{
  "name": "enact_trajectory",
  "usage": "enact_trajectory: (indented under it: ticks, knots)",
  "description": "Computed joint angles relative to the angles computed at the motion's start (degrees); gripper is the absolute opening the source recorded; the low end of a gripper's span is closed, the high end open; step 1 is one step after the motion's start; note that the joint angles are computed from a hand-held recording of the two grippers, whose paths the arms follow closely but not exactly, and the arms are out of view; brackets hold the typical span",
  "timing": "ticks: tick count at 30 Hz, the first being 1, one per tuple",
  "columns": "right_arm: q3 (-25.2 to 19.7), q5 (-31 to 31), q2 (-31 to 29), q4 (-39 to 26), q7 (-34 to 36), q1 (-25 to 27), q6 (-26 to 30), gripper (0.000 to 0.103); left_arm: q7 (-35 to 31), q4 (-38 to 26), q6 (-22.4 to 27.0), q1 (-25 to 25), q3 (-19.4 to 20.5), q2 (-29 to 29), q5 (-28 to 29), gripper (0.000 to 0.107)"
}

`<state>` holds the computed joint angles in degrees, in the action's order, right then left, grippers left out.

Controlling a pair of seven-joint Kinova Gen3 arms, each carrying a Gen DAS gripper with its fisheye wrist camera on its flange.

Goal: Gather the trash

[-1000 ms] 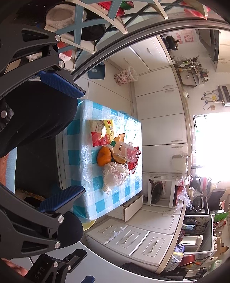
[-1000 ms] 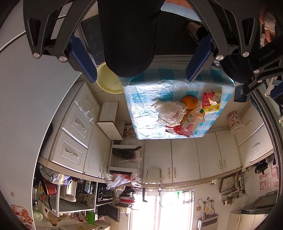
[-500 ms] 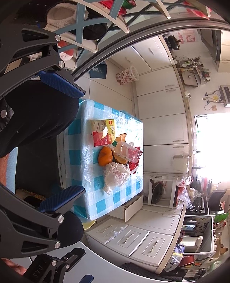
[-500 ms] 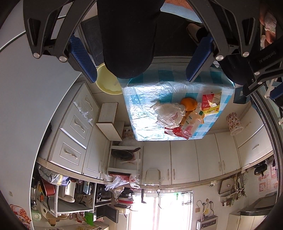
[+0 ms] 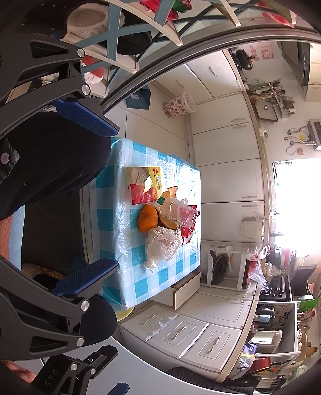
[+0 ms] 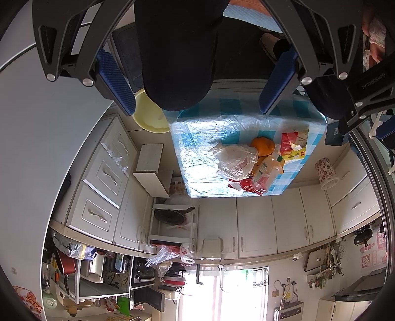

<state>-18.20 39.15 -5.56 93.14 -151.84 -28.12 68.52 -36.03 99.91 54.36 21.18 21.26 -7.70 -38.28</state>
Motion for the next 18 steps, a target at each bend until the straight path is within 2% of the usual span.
enact_trajectory:
  ticks: [18]
  knots:
    - [-0.24,0.38,0.00,0.49,-0.69,-0.25,-0.10,0.096,-0.07,0.53,-0.41,-0.24,-0.04,-0.28,0.38,0.095]
